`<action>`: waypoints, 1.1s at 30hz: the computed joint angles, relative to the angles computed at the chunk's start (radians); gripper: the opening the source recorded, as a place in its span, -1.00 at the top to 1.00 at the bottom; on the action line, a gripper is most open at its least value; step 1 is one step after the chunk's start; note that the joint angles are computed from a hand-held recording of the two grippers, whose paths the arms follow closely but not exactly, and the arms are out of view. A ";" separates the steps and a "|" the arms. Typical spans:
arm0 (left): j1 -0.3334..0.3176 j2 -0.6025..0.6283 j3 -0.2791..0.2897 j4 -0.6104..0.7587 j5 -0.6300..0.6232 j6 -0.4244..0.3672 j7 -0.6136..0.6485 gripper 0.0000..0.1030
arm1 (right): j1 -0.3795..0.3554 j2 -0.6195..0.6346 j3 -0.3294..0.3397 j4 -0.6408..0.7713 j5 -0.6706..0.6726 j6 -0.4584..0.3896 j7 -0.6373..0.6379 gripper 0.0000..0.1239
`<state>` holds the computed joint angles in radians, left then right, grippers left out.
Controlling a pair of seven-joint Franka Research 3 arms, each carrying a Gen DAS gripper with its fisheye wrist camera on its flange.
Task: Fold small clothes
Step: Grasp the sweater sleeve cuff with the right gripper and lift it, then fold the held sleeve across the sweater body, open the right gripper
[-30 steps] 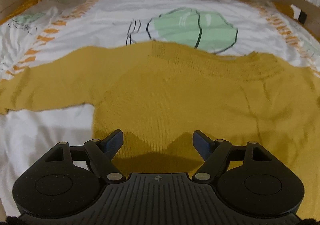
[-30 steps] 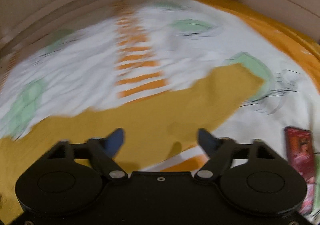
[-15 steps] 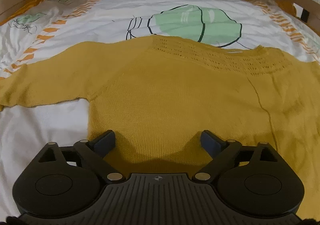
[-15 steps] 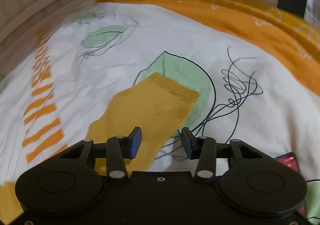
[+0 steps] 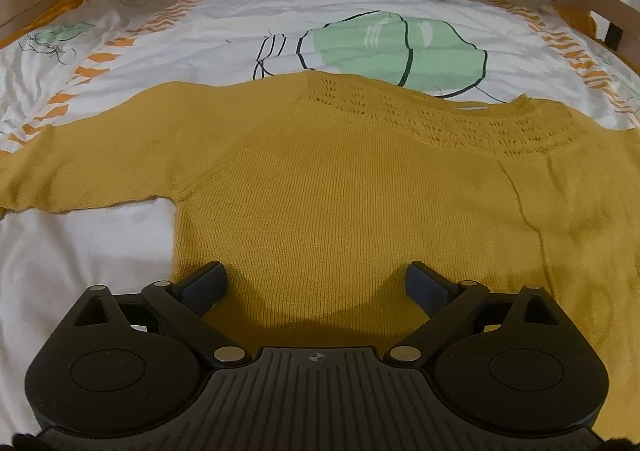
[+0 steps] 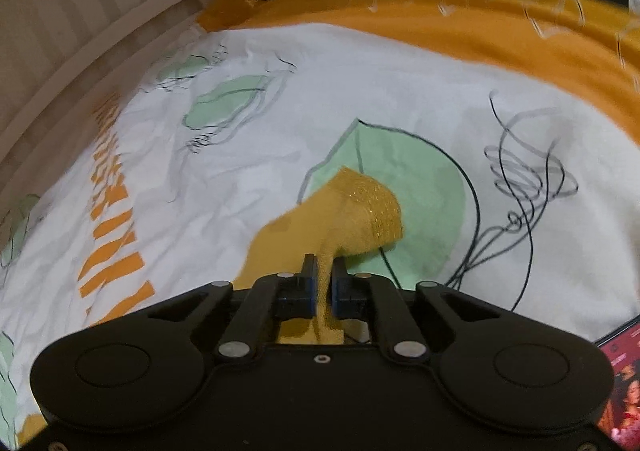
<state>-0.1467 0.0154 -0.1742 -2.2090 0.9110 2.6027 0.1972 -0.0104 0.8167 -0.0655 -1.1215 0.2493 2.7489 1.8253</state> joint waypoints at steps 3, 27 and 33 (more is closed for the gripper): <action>0.001 -0.001 0.000 0.003 -0.030 0.000 0.036 -0.88 | 0.010 -0.044 0.009 -0.039 -0.007 0.025 -0.033 0.79; 0.098 -0.236 -0.008 -0.093 -0.320 0.141 0.302 -0.65 | 0.121 -0.371 0.398 -0.380 0.485 0.093 -0.830 0.79; 0.128 -0.242 0.016 -0.136 -0.387 0.217 0.278 -0.65 | 0.235 -0.348 0.372 -0.417 0.530 0.121 -0.889 0.79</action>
<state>-0.0184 -0.2265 -0.1578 -2.3449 0.5243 2.8195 0.4751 0.2245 0.4688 0.3065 -1.5380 0.7793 2.8701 0.9358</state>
